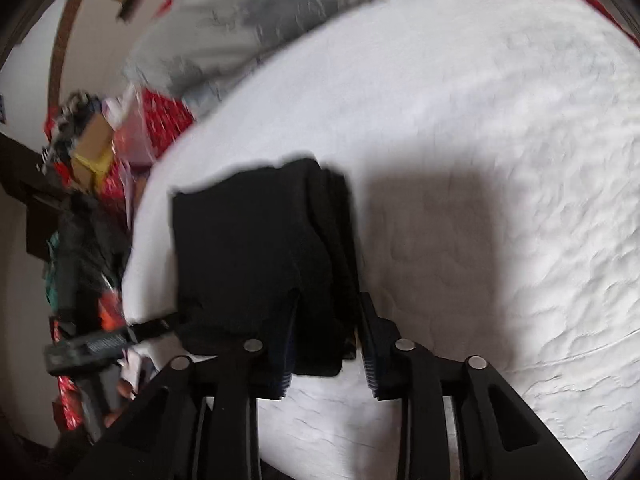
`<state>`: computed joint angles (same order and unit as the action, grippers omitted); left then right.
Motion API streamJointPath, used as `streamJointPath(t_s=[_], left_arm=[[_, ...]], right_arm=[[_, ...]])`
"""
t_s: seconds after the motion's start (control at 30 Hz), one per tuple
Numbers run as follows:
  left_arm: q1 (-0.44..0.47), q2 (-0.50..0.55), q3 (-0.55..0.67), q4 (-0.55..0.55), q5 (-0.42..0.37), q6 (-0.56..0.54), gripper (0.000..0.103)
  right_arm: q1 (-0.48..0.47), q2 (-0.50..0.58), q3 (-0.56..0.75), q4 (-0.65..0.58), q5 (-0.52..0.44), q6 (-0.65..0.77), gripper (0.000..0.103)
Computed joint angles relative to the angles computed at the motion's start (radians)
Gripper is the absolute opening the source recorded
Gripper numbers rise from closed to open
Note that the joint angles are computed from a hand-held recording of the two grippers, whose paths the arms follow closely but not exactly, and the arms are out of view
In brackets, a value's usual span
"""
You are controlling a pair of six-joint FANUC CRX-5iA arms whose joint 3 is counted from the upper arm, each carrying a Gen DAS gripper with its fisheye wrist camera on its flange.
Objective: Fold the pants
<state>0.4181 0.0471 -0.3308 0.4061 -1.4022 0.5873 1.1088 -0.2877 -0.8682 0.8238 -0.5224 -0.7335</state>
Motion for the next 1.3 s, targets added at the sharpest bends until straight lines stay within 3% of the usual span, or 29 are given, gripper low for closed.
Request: streamJointPath(t_s=[0.1, 0.2, 0.5, 0.6, 0.7, 0.77, 0.87, 1.0, 1.13, 1.2, 1.3], left_arm=[[0.03, -0.011, 0.007, 0.092, -0.023, -0.038, 0.056], [-0.008, 0.009, 0.042, 0.125, 0.02, -0.008, 0.06], [-0.136, 0.125, 0.147, 0.042, 0.076, 0.216, 0.059], [-0.149, 0.146, 0.165, 0.027, 0.073, 0.247, 0.057], [-0.149, 0.156, 0.149, 0.045, 0.097, 0.219, 0.056], [-0.16, 0.152, 0.138, 0.048, 0.124, 0.217, 0.057], [-0.161, 0.126, 0.129, 0.033, 0.141, 0.206, 0.057], [-0.113, 0.098, 0.115, 0.065, 0.103, 0.16, 0.057], [-0.057, 0.087, 0.092, 0.071, 0.042, 0.103, 0.057], [-0.03, 0.088, 0.076, 0.066, 0.009, 0.078, 0.058], [-0.01, 0.082, 0.044, 0.057, -0.004, 0.065, 0.06]], right_arm=[[-0.026, -0.037, -0.035, 0.105, 0.029, -0.092, 0.045], [-0.057, -0.054, -0.039, 0.191, 0.0, -0.137, 0.07], [-0.171, 0.065, 0.051, 0.111, 0.056, -0.011, 0.07], [-0.188, 0.082, 0.065, 0.088, 0.089, 0.045, 0.039], [-0.21, 0.056, 0.026, 0.175, 0.105, -0.023, 0.033], [-0.227, 0.058, 0.005, 0.143, 0.151, -0.028, 0.033], [-0.25, 0.069, -0.018, 0.229, 0.181, -0.125, 0.04], [-0.229, 0.045, -0.015, 0.234, 0.17, -0.128, 0.047], [-0.2, 0.011, -0.035, 0.269, 0.177, -0.156, 0.062], [-0.141, 0.018, -0.015, 0.188, 0.114, -0.098, 0.062], [-0.105, 0.029, -0.013, 0.189, 0.096, -0.103, 0.062]])
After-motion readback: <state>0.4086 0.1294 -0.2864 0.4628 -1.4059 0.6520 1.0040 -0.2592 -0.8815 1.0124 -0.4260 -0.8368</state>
